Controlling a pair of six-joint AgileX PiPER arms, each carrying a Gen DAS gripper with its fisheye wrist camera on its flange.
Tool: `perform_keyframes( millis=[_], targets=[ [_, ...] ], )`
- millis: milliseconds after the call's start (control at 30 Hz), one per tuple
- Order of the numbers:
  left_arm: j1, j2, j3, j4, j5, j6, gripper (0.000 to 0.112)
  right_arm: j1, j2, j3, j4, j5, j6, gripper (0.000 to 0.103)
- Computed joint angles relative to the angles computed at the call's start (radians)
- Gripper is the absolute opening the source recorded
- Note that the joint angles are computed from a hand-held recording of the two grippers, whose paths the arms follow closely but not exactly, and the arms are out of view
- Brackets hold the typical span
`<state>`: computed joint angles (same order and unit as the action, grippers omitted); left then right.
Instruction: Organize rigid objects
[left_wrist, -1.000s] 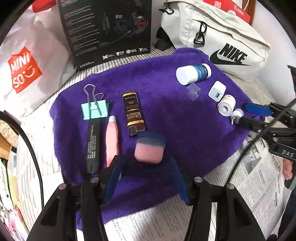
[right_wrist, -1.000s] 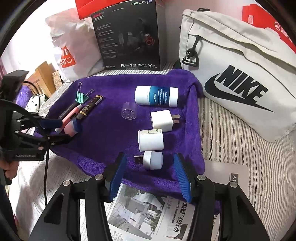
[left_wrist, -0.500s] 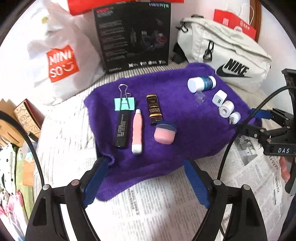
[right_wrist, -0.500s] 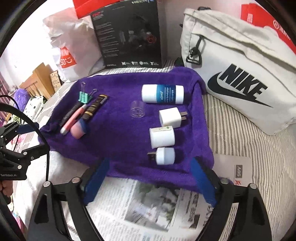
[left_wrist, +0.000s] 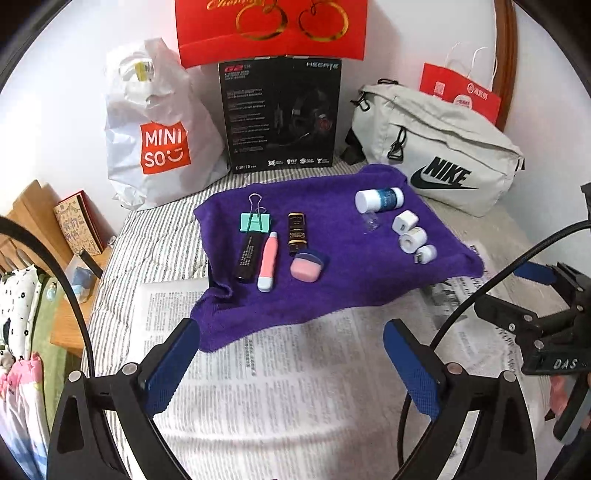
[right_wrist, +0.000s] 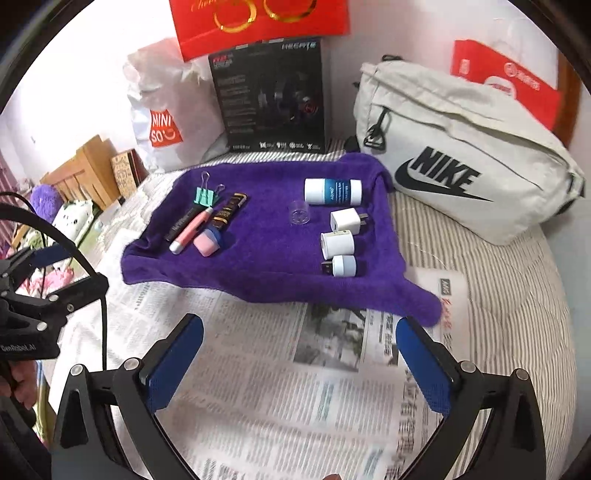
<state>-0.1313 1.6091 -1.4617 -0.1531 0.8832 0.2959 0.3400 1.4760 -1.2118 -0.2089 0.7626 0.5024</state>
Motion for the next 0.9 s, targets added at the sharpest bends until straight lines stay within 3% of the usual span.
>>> perform_keyframes(
  millis=[367,900],
  targets=[
    [-0.043,-0.128,0.102,0.006,0.002,-0.046,0.100,0.122,-0.113,0.013,-0.199,0.159,0.237,0.103],
    [-0.073,-0.192,0.120,0.073,0.023,-0.094,0.100,0.160,-0.161,0.042,-0.236,0.220,0.294,0.103]
  ],
)
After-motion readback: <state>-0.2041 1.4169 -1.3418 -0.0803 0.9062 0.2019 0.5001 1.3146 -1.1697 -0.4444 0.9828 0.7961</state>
